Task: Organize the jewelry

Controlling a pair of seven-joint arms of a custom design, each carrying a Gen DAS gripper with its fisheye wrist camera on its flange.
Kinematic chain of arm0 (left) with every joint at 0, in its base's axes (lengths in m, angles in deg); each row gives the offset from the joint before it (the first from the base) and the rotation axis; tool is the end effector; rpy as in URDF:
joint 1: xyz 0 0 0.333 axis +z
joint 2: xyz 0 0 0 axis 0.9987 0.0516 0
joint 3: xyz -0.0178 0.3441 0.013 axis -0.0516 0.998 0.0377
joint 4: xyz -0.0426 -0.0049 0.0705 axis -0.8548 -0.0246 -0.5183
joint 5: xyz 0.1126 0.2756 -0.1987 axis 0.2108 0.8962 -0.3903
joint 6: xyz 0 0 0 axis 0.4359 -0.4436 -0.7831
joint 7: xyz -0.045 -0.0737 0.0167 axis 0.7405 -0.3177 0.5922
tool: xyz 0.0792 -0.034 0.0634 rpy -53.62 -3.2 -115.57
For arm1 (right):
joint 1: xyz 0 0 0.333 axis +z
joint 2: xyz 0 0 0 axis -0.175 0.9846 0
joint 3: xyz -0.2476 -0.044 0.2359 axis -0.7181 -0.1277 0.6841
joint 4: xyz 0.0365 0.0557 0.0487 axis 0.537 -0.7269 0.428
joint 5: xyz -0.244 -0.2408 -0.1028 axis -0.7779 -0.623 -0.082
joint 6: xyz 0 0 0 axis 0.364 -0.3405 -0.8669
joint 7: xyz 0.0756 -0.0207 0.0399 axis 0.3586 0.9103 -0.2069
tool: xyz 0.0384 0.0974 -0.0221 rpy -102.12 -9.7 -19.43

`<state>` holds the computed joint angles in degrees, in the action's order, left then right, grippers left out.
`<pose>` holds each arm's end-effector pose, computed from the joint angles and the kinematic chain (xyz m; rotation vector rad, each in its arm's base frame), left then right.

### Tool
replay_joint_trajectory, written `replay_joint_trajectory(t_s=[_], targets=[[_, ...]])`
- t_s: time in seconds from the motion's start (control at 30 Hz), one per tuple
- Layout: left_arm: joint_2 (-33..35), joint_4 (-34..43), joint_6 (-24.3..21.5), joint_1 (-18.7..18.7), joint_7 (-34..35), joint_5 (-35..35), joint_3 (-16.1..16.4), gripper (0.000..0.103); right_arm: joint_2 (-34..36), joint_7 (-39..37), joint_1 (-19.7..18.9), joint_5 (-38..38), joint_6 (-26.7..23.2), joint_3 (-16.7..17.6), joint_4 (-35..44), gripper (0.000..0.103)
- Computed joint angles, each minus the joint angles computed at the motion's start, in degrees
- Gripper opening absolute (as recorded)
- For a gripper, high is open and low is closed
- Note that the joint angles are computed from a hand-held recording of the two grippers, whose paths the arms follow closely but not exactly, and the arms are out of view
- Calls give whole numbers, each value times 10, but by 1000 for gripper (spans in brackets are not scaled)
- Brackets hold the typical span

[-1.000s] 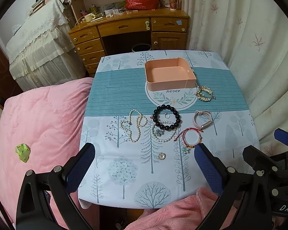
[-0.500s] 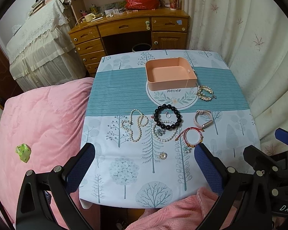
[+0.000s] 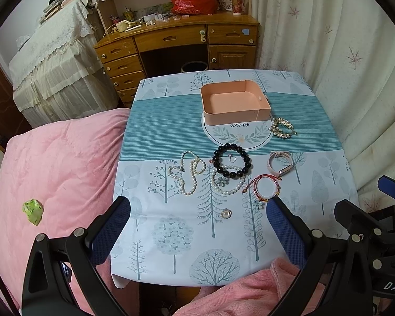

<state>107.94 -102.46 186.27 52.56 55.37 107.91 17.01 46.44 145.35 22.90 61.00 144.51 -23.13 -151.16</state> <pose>0.4825 -0.4663 0.6398 -1.4388 2.3586 -0.5515 0.4024 0.3725 0.6458 -1.5560 2.2781 -0.4936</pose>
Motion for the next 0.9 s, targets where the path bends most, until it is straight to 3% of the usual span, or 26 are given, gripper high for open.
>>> replay_joint_trajectory(t_s=[0.37,0.53,0.73,0.9], targets=[[-4,-18,5,28,65,-58,-12,102,13,7,10,-11,-6,1,15,103],[2,-42,18,67,119,-150,-25,102,10,35,15,-49,44,2,-25,103],[17,-91,59,92,198,-203,-31,102,27,50,29,-144,95,6,-82,103],[22,-159,138,105,311,-225,-43,98,43,88,36,-208,160,-2,-137,102]])
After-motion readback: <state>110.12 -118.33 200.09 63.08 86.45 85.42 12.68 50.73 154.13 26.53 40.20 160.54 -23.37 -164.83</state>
